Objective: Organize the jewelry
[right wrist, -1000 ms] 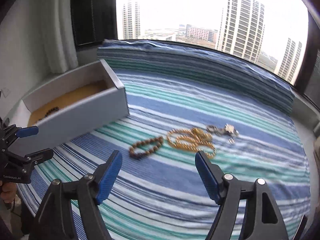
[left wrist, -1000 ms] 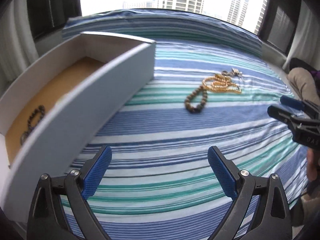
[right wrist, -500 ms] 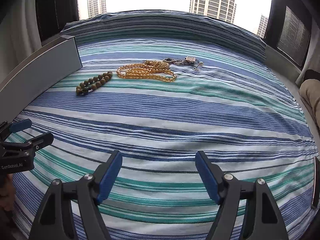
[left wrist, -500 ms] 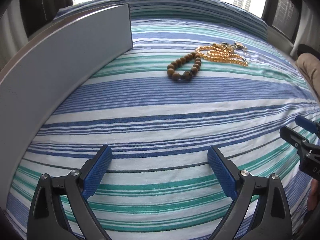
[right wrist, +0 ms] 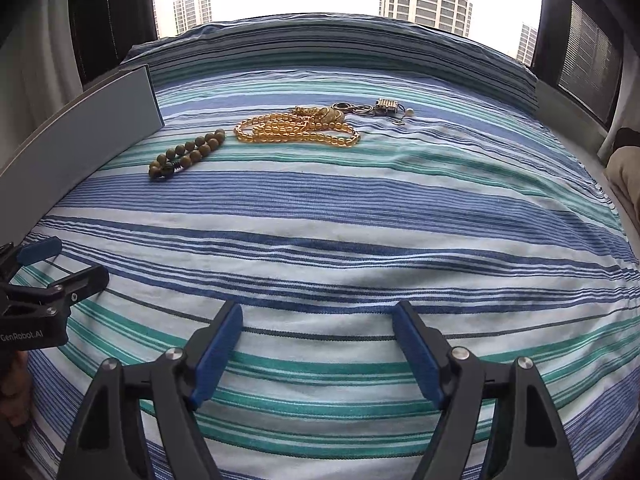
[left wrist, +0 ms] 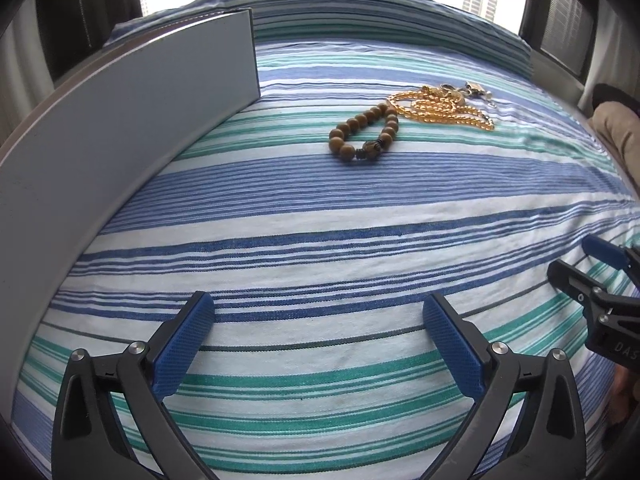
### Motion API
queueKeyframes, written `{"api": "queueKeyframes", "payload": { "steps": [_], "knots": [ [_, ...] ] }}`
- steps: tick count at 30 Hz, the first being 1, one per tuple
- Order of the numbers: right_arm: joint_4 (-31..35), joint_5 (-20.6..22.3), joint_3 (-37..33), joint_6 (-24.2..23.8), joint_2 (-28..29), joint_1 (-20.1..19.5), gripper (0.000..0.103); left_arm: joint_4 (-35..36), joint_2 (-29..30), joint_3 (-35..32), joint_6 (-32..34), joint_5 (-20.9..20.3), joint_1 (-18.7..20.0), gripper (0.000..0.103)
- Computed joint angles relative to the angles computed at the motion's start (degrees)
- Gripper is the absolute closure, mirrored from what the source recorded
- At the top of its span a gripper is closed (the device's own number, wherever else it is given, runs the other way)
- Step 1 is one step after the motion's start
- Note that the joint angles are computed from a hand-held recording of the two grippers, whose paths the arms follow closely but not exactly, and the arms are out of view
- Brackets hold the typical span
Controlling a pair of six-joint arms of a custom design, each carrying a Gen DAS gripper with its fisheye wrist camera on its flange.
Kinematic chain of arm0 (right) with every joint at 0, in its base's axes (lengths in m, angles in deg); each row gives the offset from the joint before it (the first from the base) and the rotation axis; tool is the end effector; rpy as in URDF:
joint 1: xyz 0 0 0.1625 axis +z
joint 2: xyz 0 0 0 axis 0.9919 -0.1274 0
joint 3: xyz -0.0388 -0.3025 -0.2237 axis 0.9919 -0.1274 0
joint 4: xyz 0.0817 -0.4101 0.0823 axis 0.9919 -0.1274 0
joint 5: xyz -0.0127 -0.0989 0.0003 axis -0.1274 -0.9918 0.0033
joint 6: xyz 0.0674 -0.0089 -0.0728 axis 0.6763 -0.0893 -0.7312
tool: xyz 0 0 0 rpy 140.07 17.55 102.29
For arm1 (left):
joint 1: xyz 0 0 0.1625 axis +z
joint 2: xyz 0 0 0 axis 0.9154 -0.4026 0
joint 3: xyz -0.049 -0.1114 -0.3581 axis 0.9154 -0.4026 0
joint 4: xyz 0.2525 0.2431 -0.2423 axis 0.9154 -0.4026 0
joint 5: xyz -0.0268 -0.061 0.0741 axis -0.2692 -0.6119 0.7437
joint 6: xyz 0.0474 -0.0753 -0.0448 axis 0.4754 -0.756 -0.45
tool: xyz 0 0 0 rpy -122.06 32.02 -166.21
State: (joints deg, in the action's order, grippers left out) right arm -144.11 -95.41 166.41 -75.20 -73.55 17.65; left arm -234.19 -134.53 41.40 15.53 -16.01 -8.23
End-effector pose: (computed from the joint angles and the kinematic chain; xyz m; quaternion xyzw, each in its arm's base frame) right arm 0.1384 -0.4556 0.0317 -0.0376 -0.8299 0.3865 0.4005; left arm -0.1327 -0.5633 0.1346 0.3722 0.8785 -0.1598 0.2533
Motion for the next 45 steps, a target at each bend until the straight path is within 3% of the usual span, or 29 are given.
{"api": "queueKeyframes", "payload": {
  "steps": [3, 7, 11, 16, 21, 23, 25, 27, 36, 42, 44, 45],
  "knots": [
    [0.14, 0.37, 0.13, 0.06, -0.17, -0.13, 0.021, 1.29, 0.21, -0.68, 0.37, -0.09, -0.01, 0.001],
    [0.37, 0.67, 0.13, 0.21, -0.14, -0.19, 0.019, 13.54, 1.38, -7.27, -1.82, -1.88, -0.13, 0.001],
    [0.69, 0.98, 0.06, 0.14, -0.12, -0.24, 0.016, 13.28, 4.32, -13.60, -0.81, -5.23, -0.90, 0.002],
    [0.73, 1.12, 0.09, 0.19, -0.10, -0.23, 0.015, 11.23, 10.04, -18.25, 6.94, -7.59, -2.15, 0.024],
    [0.65, 1.11, 0.11, 0.18, -0.06, -0.22, 0.014, 14.54, 15.58, -22.26, 11.88, -7.52, -1.79, 0.060],
    [0.67, 1.10, 0.09, 0.19, -0.05, -0.21, 0.014, 15.64, 16.91, -23.32, 11.83, -6.42, -1.47, 0.063],
    [0.72, 1.12, 0.07, 0.22, -0.05, -0.20, 0.014, 16.16, 16.68, -23.44, 11.04, -8.01, -0.70, 0.068],
    [0.73, 1.10, 0.05, 0.23, -0.04, -0.18, 0.014, 17.11, 16.03, -23.09, 11.11, -8.50, -0.61, 0.091],
    [1.34, 1.28, -0.17, 0.42, 0.05, -0.07, 0.011, 20.28, 5.69, -14.87, 6.04, -8.72, 0.07, 0.092],
    [1.53, 1.54, -0.04, 0.28, -0.16, -0.18, 0.011, 19.87, -1.34, -8.62, 5.48, -6.43, 0.29, 0.091],
    [9.40, 2.74, 1.51, 4.68, -3.85, -0.19, 0.011, 18.59, -2.54, -7.07, 5.88, -5.46, 0.20, 0.089],
    [15.27, 5.83, 2.92, 7.94, -7.45, -0.64, 0.011, 18.11, -2.85, -6.61, 5.92, -5.38, 0.17, 0.079]
  ]
}}
